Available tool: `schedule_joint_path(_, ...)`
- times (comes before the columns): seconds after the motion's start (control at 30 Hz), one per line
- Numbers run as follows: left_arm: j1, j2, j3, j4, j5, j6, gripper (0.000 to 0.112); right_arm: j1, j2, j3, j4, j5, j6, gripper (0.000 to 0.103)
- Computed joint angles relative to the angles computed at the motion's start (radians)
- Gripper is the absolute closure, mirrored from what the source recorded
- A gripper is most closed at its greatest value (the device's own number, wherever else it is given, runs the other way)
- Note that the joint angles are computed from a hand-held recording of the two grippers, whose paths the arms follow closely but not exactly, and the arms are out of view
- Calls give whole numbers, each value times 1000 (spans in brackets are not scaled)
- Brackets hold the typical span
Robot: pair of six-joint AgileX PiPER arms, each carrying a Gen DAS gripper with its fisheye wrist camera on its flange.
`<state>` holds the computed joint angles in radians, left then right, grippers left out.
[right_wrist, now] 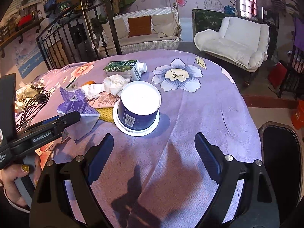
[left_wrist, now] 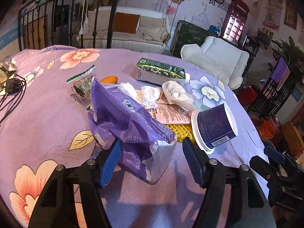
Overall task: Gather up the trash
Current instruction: 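Grasp the blue-and-white paper cup with the right gripper while the left grasps the purple bag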
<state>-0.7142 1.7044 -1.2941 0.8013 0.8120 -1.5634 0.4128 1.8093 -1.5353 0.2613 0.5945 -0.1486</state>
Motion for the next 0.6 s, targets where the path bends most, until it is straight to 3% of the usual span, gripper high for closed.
schedule_joint_path(0.17, 19, 2, 15, -5, -51, -51, 60, -1, 19, -15, 9, 7, -5, 17)
schedule_joint_path(0.3, 9, -17, 39, 21, -58, -86, 83, 0, 49, -56, 36, 37, -21, 17)
schedule_joint_path(0.5, -26, -73, 95, 99, -23, -176, 90, -6, 119, -162, 95, 100, -33, 17)
schedule_joint_path(0.6, -83, -106, 124, 184, 39, -237, 90, -3, 181, -256, 90, 147, -5, 17)
